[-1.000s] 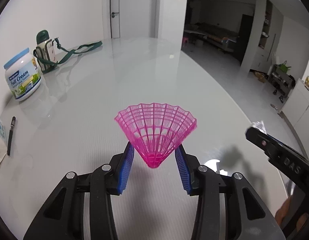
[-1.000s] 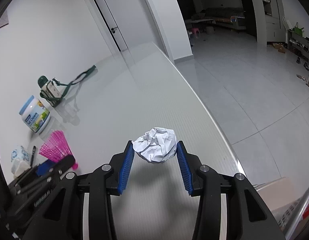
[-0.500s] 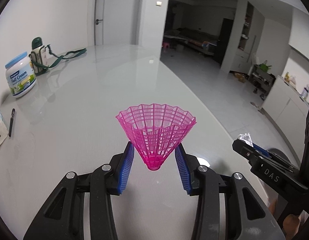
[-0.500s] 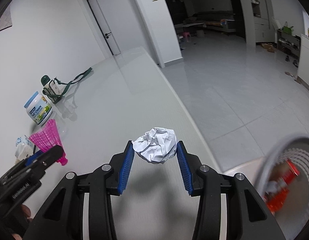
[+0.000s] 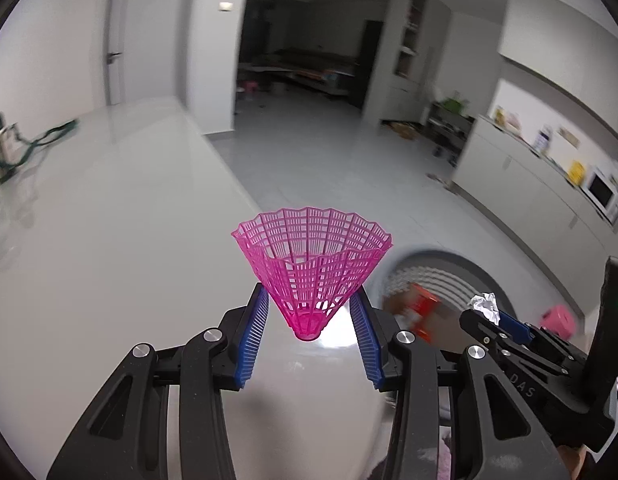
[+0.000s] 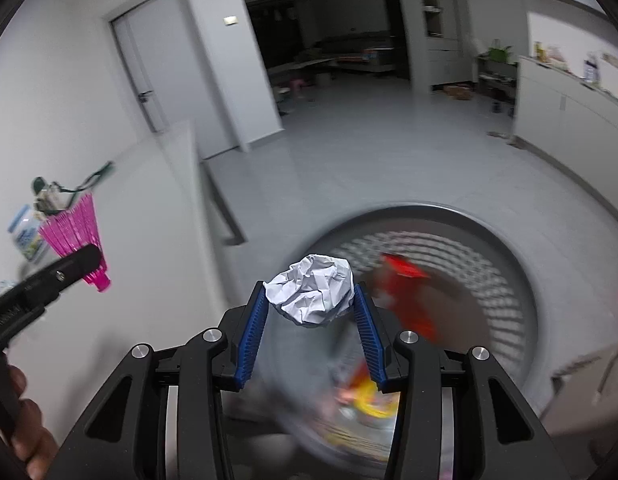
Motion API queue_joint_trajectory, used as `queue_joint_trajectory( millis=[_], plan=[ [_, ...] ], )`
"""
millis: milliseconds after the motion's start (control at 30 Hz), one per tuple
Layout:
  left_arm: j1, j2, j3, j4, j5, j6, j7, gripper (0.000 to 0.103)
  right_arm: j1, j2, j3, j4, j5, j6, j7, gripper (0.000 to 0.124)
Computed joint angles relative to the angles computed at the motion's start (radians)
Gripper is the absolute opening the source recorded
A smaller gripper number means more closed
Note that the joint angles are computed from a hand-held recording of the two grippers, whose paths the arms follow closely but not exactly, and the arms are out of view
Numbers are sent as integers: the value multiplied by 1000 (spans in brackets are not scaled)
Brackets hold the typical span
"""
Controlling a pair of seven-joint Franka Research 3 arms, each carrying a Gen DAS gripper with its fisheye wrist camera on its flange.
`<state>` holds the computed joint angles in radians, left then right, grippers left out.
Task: Collect trash
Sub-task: 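Carry the shuttlecock and foil ball over the basket and open both tools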
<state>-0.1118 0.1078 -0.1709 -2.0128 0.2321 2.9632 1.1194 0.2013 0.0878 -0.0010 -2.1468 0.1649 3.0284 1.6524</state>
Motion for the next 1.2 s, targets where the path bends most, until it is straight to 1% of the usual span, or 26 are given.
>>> queue_joint_trajectory(
  millis=[67, 133, 267, 400, 567, 667, 767, 833, 867, 900, 933, 1100, 1200],
  plan=[
    [-4, 26, -35, 22, -50, -18, 58, 42, -17, -16, -11, -35, 13, 2, -7, 42],
    [-15, 51, -53, 45, -71, -43, 97, 42, -37, -25, -14, -65, 41, 11, -27, 42],
    [-41, 102, -66, 99, -77, -95, 135, 42, -74, -20, 8, -82, 183, 14, -132, 42],
    [-75, 152, -62, 156, -61, -141, 124, 42, -96, -3, 23, -63, 299, -18, -248, 42],
    [-112, 208, -42, 233, -10, -193, 88, 42, -98, 13, 21, -46, 336, -28, -298, 42],
    [-133, 220, -33, 253, 24, -209, 54, 43, -113, 19, 31, -35, 399, -36, -355, 42],
    [-141, 224, -29, 258, 44, -220, 32, 50, -116, 17, 29, -38, 429, -33, -387, 48],
    [-147, 233, -28, 271, 57, -226, 20, 58, -117, 17, 30, -38, 449, -26, -406, 61],
    [-149, 234, -26, 272, 64, -227, 15, 60, -123, 15, 38, -39, 483, -20, -435, 62],
    [-150, 232, -27, 271, 68, -227, 12, 66, -126, 13, 41, -39, 508, -23, -455, 62],
    [-144, 225, -29, 263, 66, -224, 16, 70, -123, 12, 37, -36, 506, -27, -452, 62],
    [-144, 218, -27, 258, 78, -221, 6, 70, -108, 5, 23, -45, 476, -21, -421, 62],
    [-140, 200, -24, 237, 85, -211, -3, 74, -103, -3, 19, -50, 460, -23, -407, 62]
  ],
)
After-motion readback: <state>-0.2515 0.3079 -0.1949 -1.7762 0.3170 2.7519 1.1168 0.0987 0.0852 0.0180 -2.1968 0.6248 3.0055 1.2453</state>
